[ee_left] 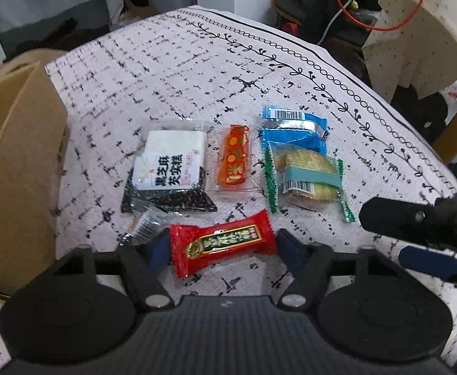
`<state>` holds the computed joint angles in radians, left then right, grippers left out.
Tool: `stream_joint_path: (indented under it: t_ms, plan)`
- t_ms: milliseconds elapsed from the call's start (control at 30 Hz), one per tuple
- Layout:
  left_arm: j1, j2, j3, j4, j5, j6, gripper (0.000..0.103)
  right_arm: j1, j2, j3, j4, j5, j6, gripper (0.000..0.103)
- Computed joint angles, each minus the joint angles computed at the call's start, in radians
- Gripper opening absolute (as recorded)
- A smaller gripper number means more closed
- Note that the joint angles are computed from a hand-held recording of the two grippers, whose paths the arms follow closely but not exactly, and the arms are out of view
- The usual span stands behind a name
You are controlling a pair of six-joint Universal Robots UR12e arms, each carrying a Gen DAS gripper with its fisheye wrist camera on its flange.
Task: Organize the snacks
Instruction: 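Grasp the red bar with the left gripper while the right grasps the round biscuit packet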
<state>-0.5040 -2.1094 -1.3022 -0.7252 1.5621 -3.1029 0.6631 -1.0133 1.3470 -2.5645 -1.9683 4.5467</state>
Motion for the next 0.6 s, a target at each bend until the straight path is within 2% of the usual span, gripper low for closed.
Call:
stream_joint_path:
  t_ms: [33, 67, 167, 367, 600]
  plan:
    - [0.000, 0.001, -0.003, 0.008, 0.000, 0.002, 0.062, -0.001, 0.002, -0.002, 0.000, 0.000, -0.006, 0.085]
    - [0.002, 0.003, -0.006, 0.015, -0.006, 0.002, 0.053, -0.001, 0.004, -0.004, -0.003, 0.000, -0.012, 0.085]
    - [0.004, 0.007, -0.008, 0.026, -0.006, 0.001, 0.048, -0.002, 0.011, -0.013, 0.000, -0.008, -0.029, 0.085]
    - [0.012, 0.013, -0.006, 0.027, -0.016, -0.034, 0.044, -0.003, 0.028, -0.040, 0.017, -0.026, -0.072, 0.085]
    - [0.024, 0.026, -0.006, 0.070, -0.026, -0.079, 0.044, -0.004, 0.043, -0.063, 0.025, -0.039, -0.103, 0.084]
